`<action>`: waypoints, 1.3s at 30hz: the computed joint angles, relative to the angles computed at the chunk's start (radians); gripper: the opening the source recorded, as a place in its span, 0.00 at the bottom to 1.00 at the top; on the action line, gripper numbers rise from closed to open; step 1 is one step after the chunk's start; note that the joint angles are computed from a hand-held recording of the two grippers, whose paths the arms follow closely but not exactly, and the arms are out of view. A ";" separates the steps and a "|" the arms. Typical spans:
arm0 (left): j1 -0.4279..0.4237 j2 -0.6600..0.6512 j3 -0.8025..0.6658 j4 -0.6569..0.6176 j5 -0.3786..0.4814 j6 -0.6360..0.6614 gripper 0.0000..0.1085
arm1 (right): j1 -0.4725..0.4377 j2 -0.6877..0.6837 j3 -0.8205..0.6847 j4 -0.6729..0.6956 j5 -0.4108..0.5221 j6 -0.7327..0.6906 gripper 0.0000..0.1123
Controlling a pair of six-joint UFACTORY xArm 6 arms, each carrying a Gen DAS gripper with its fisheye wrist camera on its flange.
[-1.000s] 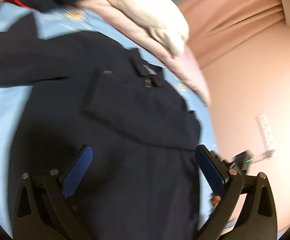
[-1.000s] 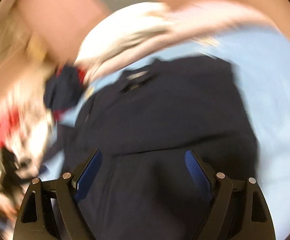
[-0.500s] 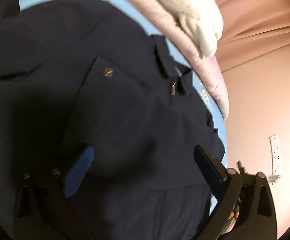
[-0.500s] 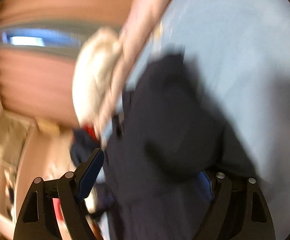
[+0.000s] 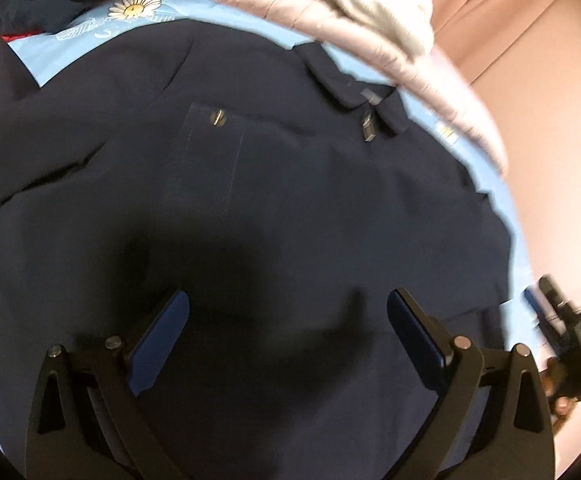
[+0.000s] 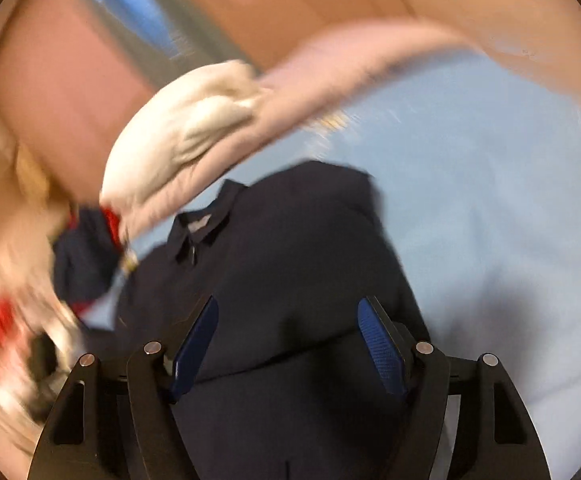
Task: Fold large clothes
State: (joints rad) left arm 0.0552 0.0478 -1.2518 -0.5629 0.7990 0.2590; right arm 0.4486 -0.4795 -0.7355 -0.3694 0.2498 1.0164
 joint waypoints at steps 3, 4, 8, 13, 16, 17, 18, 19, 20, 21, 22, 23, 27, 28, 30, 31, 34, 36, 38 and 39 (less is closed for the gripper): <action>-0.003 0.001 0.014 0.018 -0.012 0.019 0.92 | 0.042 0.102 -0.070 -0.004 0.012 -0.082 0.65; 0.003 -0.008 0.021 0.007 -0.005 0.031 0.92 | 0.056 0.147 -0.108 -0.009 0.038 -0.108 0.65; 0.084 -0.055 0.043 -0.137 0.071 0.097 0.93 | 0.105 0.307 -0.242 -0.083 0.259 -0.148 0.65; 0.323 -0.137 0.106 -0.296 0.115 0.179 0.93 | 0.143 0.306 -0.293 -0.174 0.362 -0.129 0.65; 0.487 -0.130 0.106 -0.362 0.107 0.156 0.94 | 0.139 0.220 -0.220 -0.118 0.260 -0.138 0.65; 0.542 -0.112 0.095 -0.387 0.113 0.140 0.94 | 0.140 0.202 -0.206 -0.098 0.242 -0.142 0.65; 0.589 -0.091 0.084 -0.422 0.122 0.133 0.94 | 0.145 0.186 -0.193 -0.082 0.225 -0.137 0.66; 0.639 -0.063 0.069 -0.459 0.126 0.121 0.94 | 0.151 0.164 -0.173 -0.052 0.197 -0.141 0.66; 0.674 -0.038 0.054 -0.482 0.128 0.103 0.94 | 0.154 0.161 -0.170 -0.034 0.184 -0.149 0.66; 0.718 0.000 0.028 -0.528 0.146 0.096 0.94 | 0.160 0.160 -0.167 -0.020 0.169 -0.154 0.66; 0.740 0.021 0.011 -0.556 0.161 0.099 0.94 | 0.169 0.155 -0.163 -0.018 0.164 -0.153 0.67; 0.762 0.054 -0.016 -0.582 0.180 0.100 0.94 | 0.179 0.163 -0.169 -0.030 0.163 -0.141 0.67; 0.800 0.161 -0.091 -0.675 0.186 0.094 0.93 | 0.196 0.186 -0.174 -0.011 0.138 -0.148 0.67; 0.801 0.171 -0.101 -0.688 0.180 0.092 0.93 | 0.199 0.197 -0.181 -0.005 0.131 -0.143 0.67; 0.797 0.201 -0.136 -0.699 0.166 0.099 0.93 | 0.212 0.194 -0.170 -0.011 0.116 -0.117 0.67; 0.784 0.214 -0.156 -0.689 0.143 0.088 0.93 | 0.217 0.197 -0.168 -0.014 0.107 -0.107 0.67; 0.765 0.245 -0.197 -0.677 0.087 0.046 0.91 | 0.232 0.205 -0.169 -0.013 0.101 -0.093 0.67; 0.763 0.244 -0.195 -0.641 0.041 0.015 0.81 | 0.242 0.205 -0.167 -0.029 0.114 -0.073 0.67; 0.744 0.253 -0.210 -0.535 -0.011 -0.056 0.45 | 0.251 0.202 -0.166 -0.045 0.129 -0.062 0.67; 0.740 0.253 -0.215 -0.454 -0.021 -0.104 0.32 | 0.255 0.199 -0.166 -0.071 0.140 -0.040 0.67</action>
State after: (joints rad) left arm 0.7948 0.3012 -1.4668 -1.0172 0.7785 0.1554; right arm 0.7032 -0.2801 -0.9016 -0.4402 0.3901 0.9764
